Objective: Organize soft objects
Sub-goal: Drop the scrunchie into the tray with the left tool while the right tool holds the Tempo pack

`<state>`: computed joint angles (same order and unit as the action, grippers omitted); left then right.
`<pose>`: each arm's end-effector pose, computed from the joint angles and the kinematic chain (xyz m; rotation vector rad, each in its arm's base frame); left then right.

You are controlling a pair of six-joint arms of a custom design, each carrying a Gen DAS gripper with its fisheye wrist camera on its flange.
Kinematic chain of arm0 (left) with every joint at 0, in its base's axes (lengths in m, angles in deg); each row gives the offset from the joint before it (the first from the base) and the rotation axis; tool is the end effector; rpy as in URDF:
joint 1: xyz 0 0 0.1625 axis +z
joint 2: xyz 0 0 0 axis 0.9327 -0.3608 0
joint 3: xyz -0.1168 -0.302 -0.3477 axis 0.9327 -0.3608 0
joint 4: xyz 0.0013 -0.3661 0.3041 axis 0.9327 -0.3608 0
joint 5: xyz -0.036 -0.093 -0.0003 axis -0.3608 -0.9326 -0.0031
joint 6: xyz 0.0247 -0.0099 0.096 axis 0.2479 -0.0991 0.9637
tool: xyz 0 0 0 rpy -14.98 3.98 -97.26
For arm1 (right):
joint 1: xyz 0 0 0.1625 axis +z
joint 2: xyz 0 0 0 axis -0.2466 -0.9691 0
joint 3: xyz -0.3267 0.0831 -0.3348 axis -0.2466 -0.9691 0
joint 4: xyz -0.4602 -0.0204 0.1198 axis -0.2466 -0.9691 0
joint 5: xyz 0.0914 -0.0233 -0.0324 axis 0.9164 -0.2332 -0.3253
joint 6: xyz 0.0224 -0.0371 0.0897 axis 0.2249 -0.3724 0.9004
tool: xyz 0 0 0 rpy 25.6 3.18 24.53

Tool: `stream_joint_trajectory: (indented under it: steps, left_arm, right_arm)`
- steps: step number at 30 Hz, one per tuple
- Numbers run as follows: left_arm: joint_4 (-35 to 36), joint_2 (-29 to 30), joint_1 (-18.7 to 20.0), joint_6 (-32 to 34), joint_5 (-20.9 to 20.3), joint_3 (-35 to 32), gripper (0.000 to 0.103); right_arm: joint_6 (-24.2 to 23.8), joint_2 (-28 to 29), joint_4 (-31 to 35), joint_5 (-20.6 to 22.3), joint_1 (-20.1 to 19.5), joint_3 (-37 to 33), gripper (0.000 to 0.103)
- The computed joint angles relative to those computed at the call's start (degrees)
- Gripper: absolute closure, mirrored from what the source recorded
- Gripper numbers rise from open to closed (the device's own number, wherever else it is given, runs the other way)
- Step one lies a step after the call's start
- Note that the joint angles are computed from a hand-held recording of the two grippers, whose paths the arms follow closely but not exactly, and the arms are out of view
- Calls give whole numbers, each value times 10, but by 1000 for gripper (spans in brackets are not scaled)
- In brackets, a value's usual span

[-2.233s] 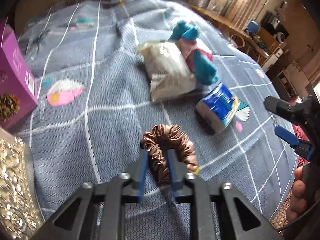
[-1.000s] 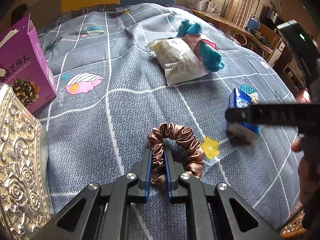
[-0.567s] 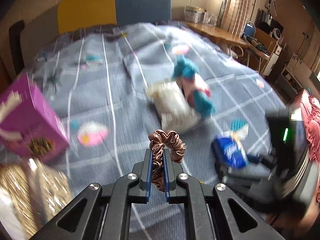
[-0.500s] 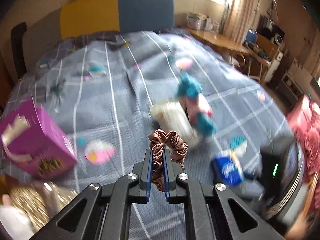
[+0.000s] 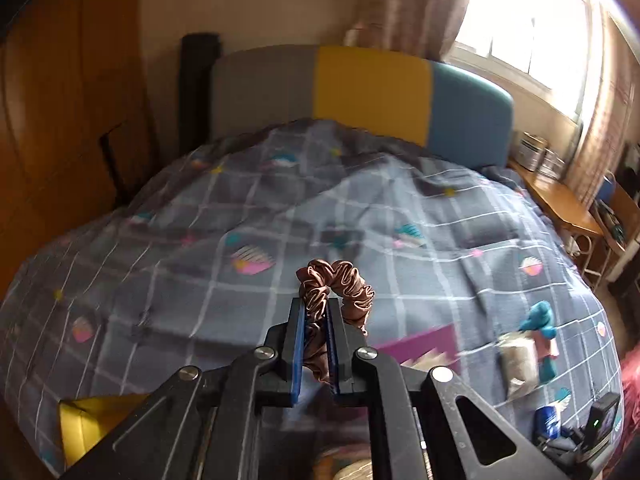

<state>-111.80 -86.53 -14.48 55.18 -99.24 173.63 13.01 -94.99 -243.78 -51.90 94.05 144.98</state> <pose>-0.2816 -0.7771 0.1430 -0.0120 2.1204 -1.0349 -0.0672 -0.8089 0.2513 0.3168 -2.3475 0.3546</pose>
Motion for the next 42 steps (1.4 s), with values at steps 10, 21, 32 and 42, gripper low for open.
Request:
stream_joint_trajectory:
  steps: [10, 21, 32, 42]
  left_arm:
    - [13, -166, 7, -229, 20, 279, 94]
    - [297, -310, -37, -611, 60, 457, 86]
    - [459, -297, -64, -774, 54, 459, 66]
    - [512, -270, -95, -798, 75, 439, 66]
  right_arm:
    - [-48, 3, -61, -6, 3, 23, 50]
    - [-80, 2, -105, -4, 4, 40, 49]
    - [-98, 2, -129, -10, 6, 49, 50]
    - [-87, 0, -115, -8, 5, 43, 50]
